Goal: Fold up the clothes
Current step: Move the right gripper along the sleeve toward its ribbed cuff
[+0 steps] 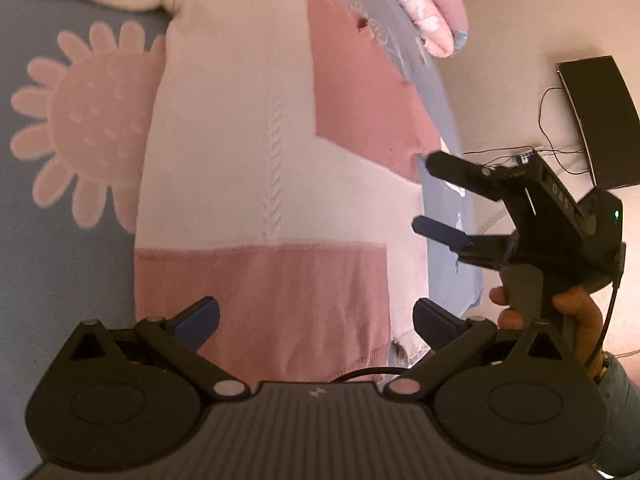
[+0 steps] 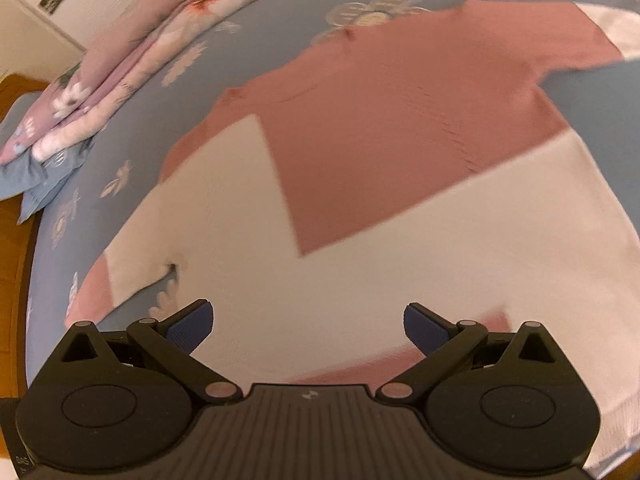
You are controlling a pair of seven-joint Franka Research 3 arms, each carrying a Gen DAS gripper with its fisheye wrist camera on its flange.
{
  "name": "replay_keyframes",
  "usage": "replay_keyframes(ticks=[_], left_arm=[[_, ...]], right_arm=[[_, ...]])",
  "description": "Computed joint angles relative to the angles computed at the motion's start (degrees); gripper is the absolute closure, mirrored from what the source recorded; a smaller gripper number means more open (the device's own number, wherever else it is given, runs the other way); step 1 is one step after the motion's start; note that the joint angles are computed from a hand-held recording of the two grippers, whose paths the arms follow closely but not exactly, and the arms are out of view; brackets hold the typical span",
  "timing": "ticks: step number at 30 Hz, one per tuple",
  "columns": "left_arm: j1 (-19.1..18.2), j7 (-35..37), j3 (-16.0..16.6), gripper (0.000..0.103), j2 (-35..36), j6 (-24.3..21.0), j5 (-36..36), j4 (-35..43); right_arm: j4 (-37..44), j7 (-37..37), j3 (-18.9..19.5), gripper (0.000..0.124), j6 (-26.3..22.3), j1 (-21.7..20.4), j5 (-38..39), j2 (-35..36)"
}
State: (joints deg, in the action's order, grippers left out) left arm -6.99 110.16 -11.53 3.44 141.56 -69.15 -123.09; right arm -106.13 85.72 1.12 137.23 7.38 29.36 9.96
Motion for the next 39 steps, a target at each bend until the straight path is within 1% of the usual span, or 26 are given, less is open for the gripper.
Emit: replay_keyframes(ticks=[8, 12, 16, 19, 21, 22, 24, 25, 26, 27, 28, 29, 30, 36, 39], left_arm=[[0.2, 1.4, 1.1, 0.001, -2.9, 2.2, 1.4, -2.1], [0.4, 1.4, 2.1, 0.001, -4.8, 3.1, 1.6, -3.8], [0.5, 0.7, 3.2, 0.001, -6.8, 4.2, 3.1, -5.7], [0.7, 0.4, 4.2, 0.001, -8.1, 4.7, 3.9, -6.9], [0.8, 0.6, 4.8, 0.001, -8.8, 4.9, 4.1, -7.7], [1.0, 0.5, 5.2, 0.001, -9.2, 5.2, 4.5, -8.2], [1.2, 0.6, 5.8, 0.001, -10.4, 5.6, 5.2, -9.4], [1.4, 0.6, 6.3, 0.001, -11.0, 5.7, 5.3, -10.1], [1.5, 0.6, 6.7, 0.001, -11.6, 5.9, 5.5, -10.8], [1.7, 0.6, 7.2, 0.001, -12.4, 6.0, 5.3, -11.7], [1.8, 0.6, 7.7, 0.001, -13.1, 6.1, 5.1, -12.5], [2.1, 0.3, 8.2, 0.001, -14.0, 6.4, 5.2, -13.5], [2.4, -0.4, 8.6, 0.001, -14.8, 6.8, 5.8, -14.4], [3.8, -4.1, 12.0, 0.001, -20.2, 9.9, 8.4, -20.4], [4.7, -6.6, 13.8, 0.001, -22.6, 11.8, 10.4, -23.1]], right_arm=[[4.3, -0.6, 1.5, 0.021, -2.8, 1.9, 0.0, 2.1], [6.8, -1.2, 2.0, 0.021, -5.0, 2.8, -0.8, 3.4], [9.4, -3.5, 2.7, 0.021, -6.8, 3.9, -2.2, 4.5], [11.8, -6.6, 3.3, 0.021, -8.0, 5.3, -4.6, 5.7], [12.5, -9.0, 3.5, 0.021, -7.2, 6.9, -8.0, 6.0], [12.2, -10.3, 3.4, 0.021, -5.5, 8.3, -11.2, 5.9], [11.1, -12.1, 2.8, 0.021, -1.0, 11.6, -20.4, 5.5], [11.0, -11.7, 2.2, 0.021, 0.6, 13.5, -26.1, 5.6], [11.5, -10.6, 1.4, 0.021, 0.6, 15.2, -31.5, 6.2], [13.1, -9.8, 1.0, 0.021, -1.2, 16.4, -35.0, 7.3], [16.1, -10.9, 1.4, 0.021, -5.0, 16.7, -35.4, 9.1], [19.1, -12.8, 2.3, 0.021, -8.9, 16.3, -33.7, 10.9], [21.1, -13.5, 2.8, 0.021, -11.0, 16.3, -32.5, 12.2], [24.1, -17.0, 4.3, 0.021, -10.7, 19.5, -31.2, 15.5], [28.4, -18.9, 5.0, 0.021, -12.7, 21.4, -30.7, 18.7]])
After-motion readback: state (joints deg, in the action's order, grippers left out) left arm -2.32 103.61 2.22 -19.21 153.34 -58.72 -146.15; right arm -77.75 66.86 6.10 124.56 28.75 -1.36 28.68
